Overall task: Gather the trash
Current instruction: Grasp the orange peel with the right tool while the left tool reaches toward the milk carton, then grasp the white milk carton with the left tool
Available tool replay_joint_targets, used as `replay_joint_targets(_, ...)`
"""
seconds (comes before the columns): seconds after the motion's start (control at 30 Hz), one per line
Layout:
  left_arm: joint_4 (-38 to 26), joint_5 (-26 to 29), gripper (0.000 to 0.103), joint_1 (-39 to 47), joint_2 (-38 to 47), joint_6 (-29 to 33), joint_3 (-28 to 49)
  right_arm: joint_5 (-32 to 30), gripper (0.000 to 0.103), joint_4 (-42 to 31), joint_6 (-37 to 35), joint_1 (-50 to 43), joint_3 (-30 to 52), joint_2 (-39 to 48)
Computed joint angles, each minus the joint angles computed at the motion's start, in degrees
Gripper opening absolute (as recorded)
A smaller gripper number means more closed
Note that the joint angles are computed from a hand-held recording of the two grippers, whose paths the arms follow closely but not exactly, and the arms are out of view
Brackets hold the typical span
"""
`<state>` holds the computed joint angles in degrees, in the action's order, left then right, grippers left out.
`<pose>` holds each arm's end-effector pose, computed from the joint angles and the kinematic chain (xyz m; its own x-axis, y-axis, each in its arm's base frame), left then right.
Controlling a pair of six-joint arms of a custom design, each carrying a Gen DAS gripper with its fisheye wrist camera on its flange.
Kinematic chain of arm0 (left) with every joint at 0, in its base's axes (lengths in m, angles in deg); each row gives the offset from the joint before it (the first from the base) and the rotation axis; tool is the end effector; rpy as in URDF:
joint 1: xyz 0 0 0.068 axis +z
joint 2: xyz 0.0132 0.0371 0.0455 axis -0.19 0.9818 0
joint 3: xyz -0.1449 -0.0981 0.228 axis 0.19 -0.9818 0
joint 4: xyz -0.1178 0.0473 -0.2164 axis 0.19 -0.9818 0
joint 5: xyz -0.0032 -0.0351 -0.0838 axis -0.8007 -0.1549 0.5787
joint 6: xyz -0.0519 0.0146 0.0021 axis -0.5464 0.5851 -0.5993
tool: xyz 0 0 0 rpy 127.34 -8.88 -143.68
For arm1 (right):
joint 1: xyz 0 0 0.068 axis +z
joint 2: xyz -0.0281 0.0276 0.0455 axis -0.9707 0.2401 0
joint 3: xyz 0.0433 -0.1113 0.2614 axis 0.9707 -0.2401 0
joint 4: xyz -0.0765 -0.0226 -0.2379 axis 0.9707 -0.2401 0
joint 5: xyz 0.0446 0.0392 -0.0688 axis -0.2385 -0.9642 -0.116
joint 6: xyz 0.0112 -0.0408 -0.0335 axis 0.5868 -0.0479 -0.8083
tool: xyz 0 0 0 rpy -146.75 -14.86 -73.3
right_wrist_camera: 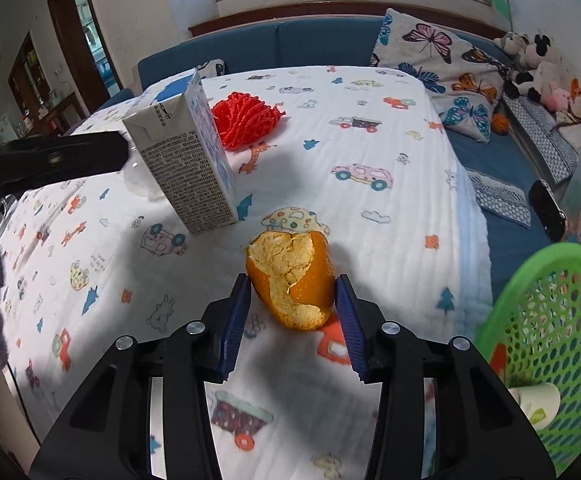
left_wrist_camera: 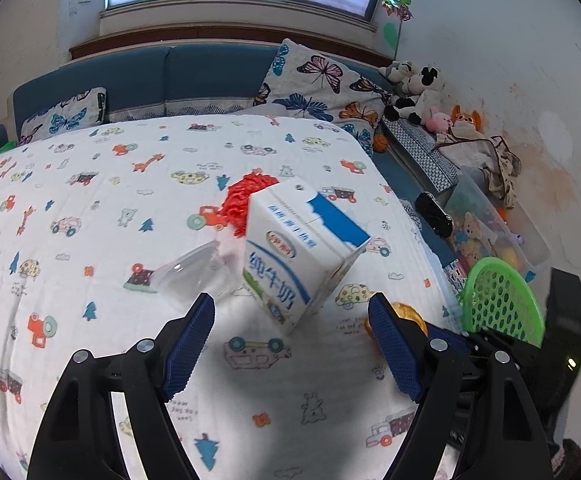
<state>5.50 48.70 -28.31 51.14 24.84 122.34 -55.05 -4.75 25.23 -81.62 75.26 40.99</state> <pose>0.3228 -0.1047 0.1289 -0.7700 0.0538 -0.6358 0.2281 0.9538 -0.1956 0.2817 -0.0151 0.0687 -0.7640 -0.1224 -0.6334 -0.2700 0.9524 0.1415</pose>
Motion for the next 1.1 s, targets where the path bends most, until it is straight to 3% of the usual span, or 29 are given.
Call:
replay_joint_targets(0.23,-0.4,-4.4,0.076,-3.1,4.4,-1.7,4.6,-2.7,0.044,-0.4,-2.1,-4.1,-4.4,-4.9)
replay_joint_targets(0.53,-3.0,-10.8,0.076,-5.4,10.2,-8.6,11.7,-5.0,0.044,-0.3,-4.2,-8.5,-8.1,-7.7)
replay_joint_targets(0.77,-3.4,-12.2,0.06,-4.7,12.3,-12.1,13.6,-6.5,0.043,-1.4,-5.9,-11.2,-9.7,-9.5)
replay_joint_targets(1.1,-1.4,-9.4,0.04,-3.3,8.2,-9.6,8.8,-7.1,0.043,-1.8,-6.4,-13.1,-12.2,-12.6)
